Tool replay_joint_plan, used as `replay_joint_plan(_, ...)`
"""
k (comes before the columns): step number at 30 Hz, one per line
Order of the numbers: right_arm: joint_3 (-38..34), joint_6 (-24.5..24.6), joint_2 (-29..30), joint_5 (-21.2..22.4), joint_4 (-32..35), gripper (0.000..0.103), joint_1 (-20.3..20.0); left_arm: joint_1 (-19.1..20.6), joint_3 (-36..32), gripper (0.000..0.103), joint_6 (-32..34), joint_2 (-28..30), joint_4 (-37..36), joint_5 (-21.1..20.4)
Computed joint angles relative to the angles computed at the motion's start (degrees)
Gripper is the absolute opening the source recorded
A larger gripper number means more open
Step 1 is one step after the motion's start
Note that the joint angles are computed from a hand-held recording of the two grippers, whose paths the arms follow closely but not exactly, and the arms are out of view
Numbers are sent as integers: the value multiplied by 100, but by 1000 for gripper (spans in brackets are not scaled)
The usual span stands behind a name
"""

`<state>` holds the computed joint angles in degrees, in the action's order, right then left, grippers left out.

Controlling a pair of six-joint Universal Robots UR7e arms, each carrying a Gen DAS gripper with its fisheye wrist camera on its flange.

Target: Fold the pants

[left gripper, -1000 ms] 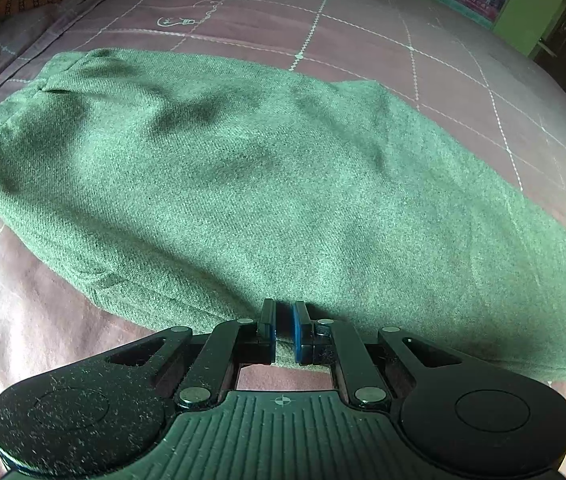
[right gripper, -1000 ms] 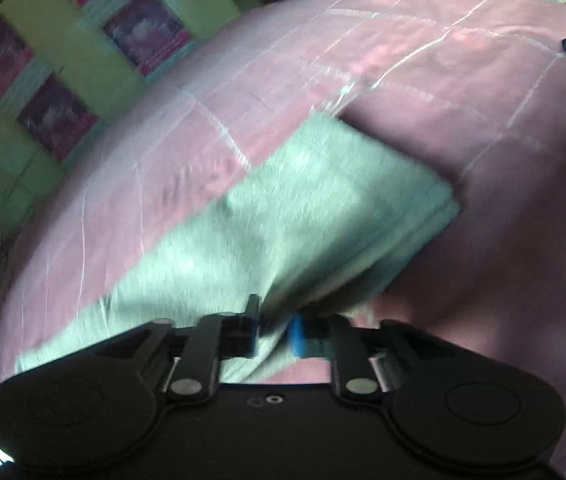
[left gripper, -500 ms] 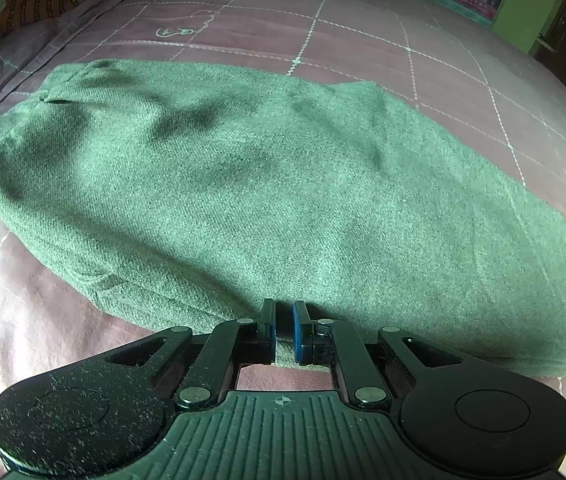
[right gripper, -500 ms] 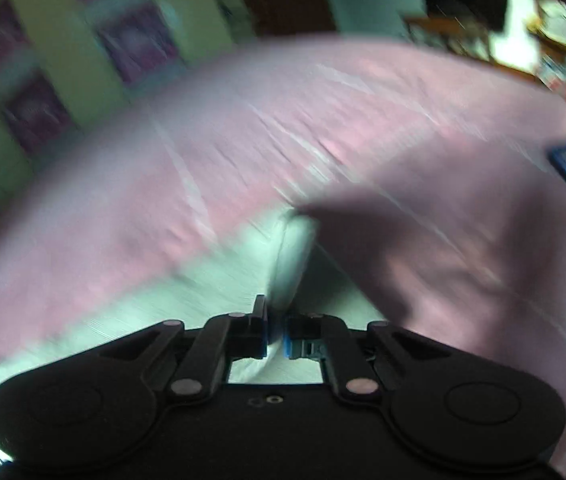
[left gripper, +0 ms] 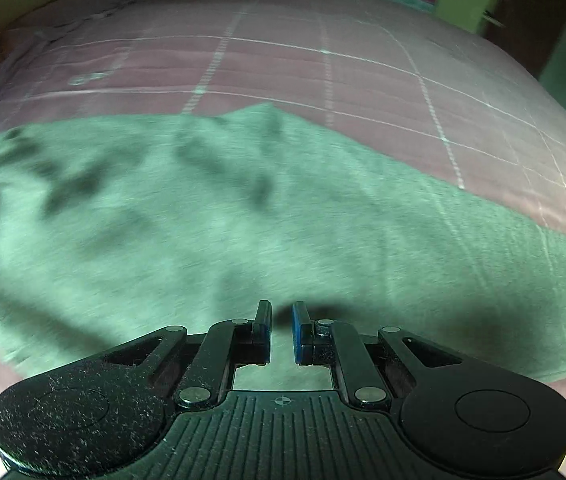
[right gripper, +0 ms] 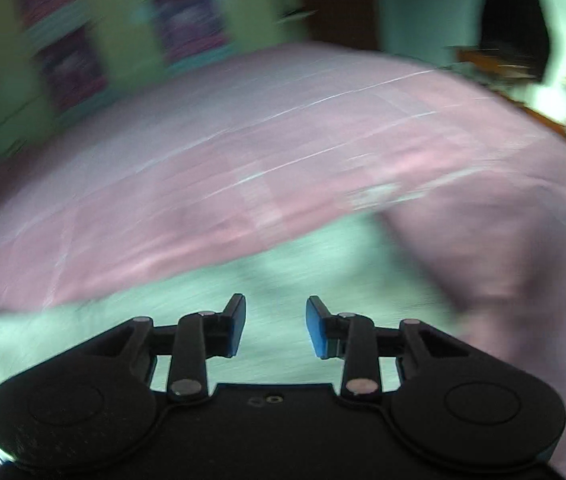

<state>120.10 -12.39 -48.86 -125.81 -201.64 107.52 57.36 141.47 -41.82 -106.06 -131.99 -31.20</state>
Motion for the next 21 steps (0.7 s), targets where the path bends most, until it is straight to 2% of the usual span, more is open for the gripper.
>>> replay_joint_plan(2,-284,58,342,159,387,33,101,191,-148,9,518,686,-725,10)
replay_joint_plan(5,-835,-99,896,188,831,29,320,361,-363,9,1255,1472,-1657,299)
replay_joint_plan(8,-1361,-505,1372,188,1159,27,516,662,-708,9,1790,1897,-2244,355)
replay_joint_plan(10,-1636,-873,1650,33,1211,27,608,854,-895,8,1908,2050,-2367,582)
replay_joint_plan(12,-1820,-1401,1923,-296,1127,26,590,1013,-1005,8,1861,2036,-2290,939)
replay_joint_plan(14,-1777,-1724,1948,-288,805,27,526,1237,-1011,8,1982,1816,-2410,986)
replay_joint_plan(15,-1791,-1795,1983,-441,638,27,537,1337,-978,8,2178,1686,-2560,938)
replay_joint_plan(17,-1803,-1835,2016,-793,193,27,469,1435,-889,8,2386,1482,-2613,1123)
replay_joint_plan(18,-1752,-1758,1950,-824,83,27,393,1465,-835,8,2326,1360,-2551,1248)
replay_joint_plan(20,-1676,-1831,1839,-884,28,27,316,1562,-718,8,2079,996,-2461,1079)
replay_joint_plan(21,-1689,-1819,1817,-989,100,28,344,1524,-658,8,1781,793,-2122,1075)
